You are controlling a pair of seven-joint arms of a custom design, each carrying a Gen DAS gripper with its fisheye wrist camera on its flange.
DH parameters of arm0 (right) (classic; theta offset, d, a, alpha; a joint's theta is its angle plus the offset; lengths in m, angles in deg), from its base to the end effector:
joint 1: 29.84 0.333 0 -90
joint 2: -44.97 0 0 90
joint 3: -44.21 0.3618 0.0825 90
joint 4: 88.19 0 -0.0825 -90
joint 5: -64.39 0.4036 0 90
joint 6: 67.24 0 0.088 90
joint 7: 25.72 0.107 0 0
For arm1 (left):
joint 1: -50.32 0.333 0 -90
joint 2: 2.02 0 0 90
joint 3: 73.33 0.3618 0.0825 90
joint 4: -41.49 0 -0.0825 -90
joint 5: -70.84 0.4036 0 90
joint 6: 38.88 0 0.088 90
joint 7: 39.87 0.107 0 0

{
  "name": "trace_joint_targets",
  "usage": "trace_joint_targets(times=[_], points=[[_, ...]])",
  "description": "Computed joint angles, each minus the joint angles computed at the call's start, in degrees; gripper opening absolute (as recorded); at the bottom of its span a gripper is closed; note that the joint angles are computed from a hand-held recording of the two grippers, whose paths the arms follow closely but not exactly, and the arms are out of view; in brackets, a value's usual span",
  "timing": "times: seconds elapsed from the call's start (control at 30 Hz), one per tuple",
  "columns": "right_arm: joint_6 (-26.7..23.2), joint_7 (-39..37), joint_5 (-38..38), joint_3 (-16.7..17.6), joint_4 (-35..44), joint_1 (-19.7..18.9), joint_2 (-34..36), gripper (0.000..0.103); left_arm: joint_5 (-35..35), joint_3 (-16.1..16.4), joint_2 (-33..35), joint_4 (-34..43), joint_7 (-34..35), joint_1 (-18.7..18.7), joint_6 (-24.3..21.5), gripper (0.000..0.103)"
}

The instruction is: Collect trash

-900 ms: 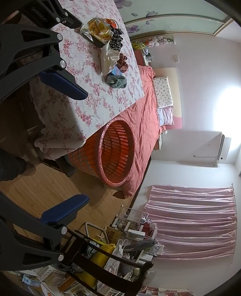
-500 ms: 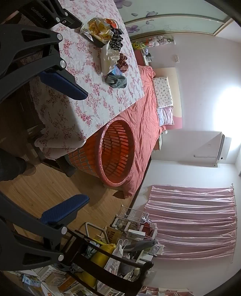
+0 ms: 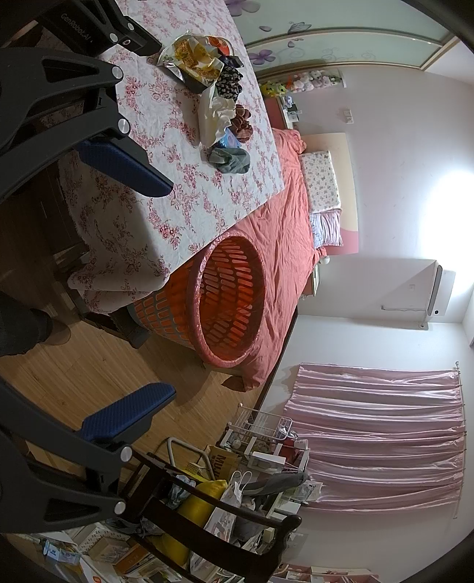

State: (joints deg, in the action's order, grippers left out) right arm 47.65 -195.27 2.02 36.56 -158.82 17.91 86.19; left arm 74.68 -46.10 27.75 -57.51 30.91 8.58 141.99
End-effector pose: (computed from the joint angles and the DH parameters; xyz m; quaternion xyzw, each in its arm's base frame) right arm 0.6339 0.5080 0.4128 -0.4239 0.7463 -0.4532 0.2405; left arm 0.7049 -0.2605 0.4536 -0.5726 0.6724 -0.3544 0.3072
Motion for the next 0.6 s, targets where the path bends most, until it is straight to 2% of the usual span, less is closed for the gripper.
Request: trace_joint_targets(times=[0.6], points=[[0.0, -0.3, 0.3, -0.1, 0.5, 0.0, 0.3, 0.101, 0.3, 0.0, 0.0, 0.0, -0.3, 0.0, 0.0, 0.099]])
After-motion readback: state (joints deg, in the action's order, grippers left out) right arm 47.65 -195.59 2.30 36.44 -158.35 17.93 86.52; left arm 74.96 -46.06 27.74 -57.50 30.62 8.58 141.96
